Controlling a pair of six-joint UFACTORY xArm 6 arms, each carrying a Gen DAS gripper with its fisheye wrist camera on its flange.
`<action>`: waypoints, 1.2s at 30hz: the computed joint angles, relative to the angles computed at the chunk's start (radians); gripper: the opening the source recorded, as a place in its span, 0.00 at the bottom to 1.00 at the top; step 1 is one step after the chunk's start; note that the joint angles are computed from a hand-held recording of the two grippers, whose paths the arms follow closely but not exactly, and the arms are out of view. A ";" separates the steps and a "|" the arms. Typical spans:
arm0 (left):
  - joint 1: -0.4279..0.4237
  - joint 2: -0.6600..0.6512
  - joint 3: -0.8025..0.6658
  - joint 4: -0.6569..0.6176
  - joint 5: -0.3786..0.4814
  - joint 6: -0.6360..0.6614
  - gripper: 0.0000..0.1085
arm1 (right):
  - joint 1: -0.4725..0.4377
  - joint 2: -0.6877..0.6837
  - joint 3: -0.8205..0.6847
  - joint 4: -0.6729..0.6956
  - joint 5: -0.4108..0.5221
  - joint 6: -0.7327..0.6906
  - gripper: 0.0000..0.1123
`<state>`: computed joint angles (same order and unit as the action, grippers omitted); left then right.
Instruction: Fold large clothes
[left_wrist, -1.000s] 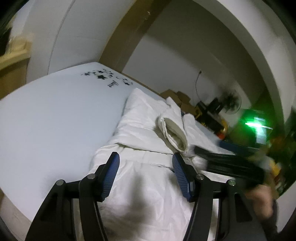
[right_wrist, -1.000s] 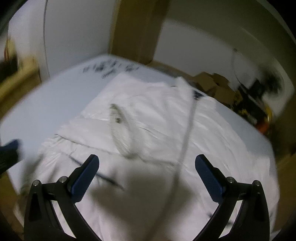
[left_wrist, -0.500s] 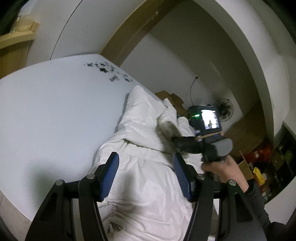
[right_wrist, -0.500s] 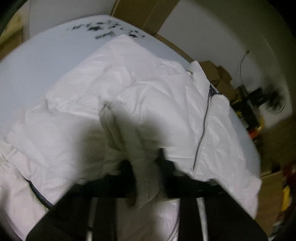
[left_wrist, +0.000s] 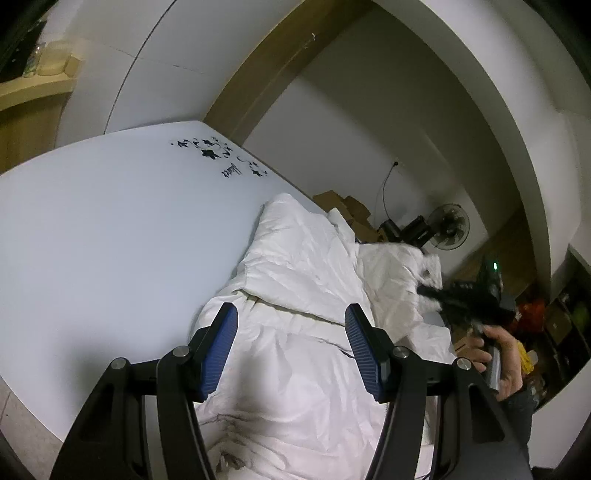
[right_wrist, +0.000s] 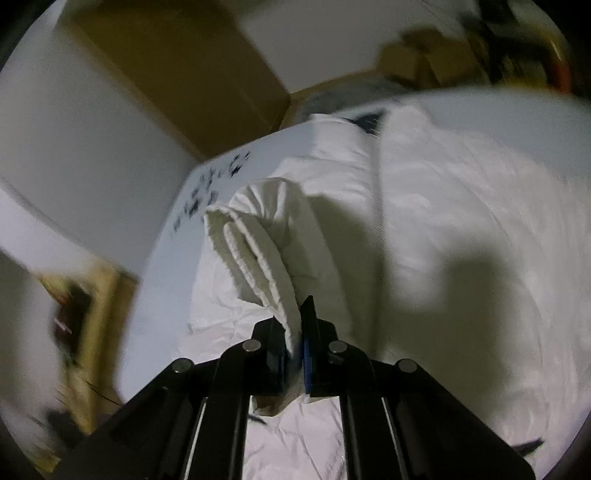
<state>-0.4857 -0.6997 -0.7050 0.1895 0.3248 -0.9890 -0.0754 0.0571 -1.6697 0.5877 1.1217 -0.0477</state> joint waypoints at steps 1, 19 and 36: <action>-0.005 0.015 -0.011 -0.004 0.003 0.003 0.56 | -0.043 -0.007 0.028 0.051 -0.001 -0.006 0.06; -0.171 0.284 -0.307 0.029 0.141 0.060 0.56 | -0.494 -0.151 0.334 0.461 0.105 -0.250 0.65; -0.279 0.448 -0.496 0.034 0.211 0.056 0.56 | -0.905 0.065 0.222 0.441 0.021 -0.007 0.65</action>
